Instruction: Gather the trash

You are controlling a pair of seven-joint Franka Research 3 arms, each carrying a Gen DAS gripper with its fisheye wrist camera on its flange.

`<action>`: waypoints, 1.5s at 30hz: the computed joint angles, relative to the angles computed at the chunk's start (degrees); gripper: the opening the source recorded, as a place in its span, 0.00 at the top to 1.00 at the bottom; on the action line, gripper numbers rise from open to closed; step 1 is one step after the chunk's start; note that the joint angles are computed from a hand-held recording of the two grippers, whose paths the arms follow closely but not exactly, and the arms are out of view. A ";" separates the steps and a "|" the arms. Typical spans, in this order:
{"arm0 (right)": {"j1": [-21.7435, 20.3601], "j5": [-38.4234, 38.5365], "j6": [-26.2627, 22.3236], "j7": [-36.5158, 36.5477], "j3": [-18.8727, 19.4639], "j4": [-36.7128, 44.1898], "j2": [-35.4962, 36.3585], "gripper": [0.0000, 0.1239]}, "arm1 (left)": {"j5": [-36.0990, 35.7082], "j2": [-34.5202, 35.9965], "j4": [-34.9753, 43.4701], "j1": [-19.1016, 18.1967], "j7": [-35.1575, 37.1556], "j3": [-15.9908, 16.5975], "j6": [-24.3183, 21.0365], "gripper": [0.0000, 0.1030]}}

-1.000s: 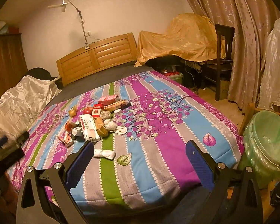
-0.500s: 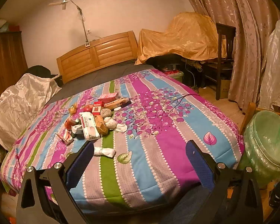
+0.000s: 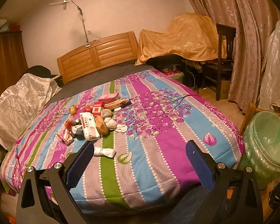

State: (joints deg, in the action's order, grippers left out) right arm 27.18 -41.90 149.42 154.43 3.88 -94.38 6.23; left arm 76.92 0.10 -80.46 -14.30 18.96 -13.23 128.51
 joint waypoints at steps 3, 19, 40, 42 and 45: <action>0.01 0.00 -0.04 0.08 -0.02 -0.03 -0.08 0.21 | -0.09 0.10 0.09 -0.08 0.08 -0.01 -0.12 0.05; 4.62 -29.80 -14.47 7.68 0.35 18.77 1.20 0.21 | -4.56 -2.32 -5.29 2.32 -1.74 -0.40 -1.18 0.05; 4.51 -36.32 -13.37 6.78 4.08 22.18 -2.59 0.21 | -2.58 -0.80 -4.66 0.46 0.57 -0.51 1.10 0.05; 4.60 -35.86 -13.20 6.46 3.81 22.94 -1.72 0.21 | -2.60 -0.63 -4.57 0.39 0.61 -0.49 1.04 0.05; 5.10 -35.75 -13.27 6.42 3.41 23.15 -1.61 0.21 | -2.53 -0.55 -4.63 0.33 0.81 -0.43 1.09 0.05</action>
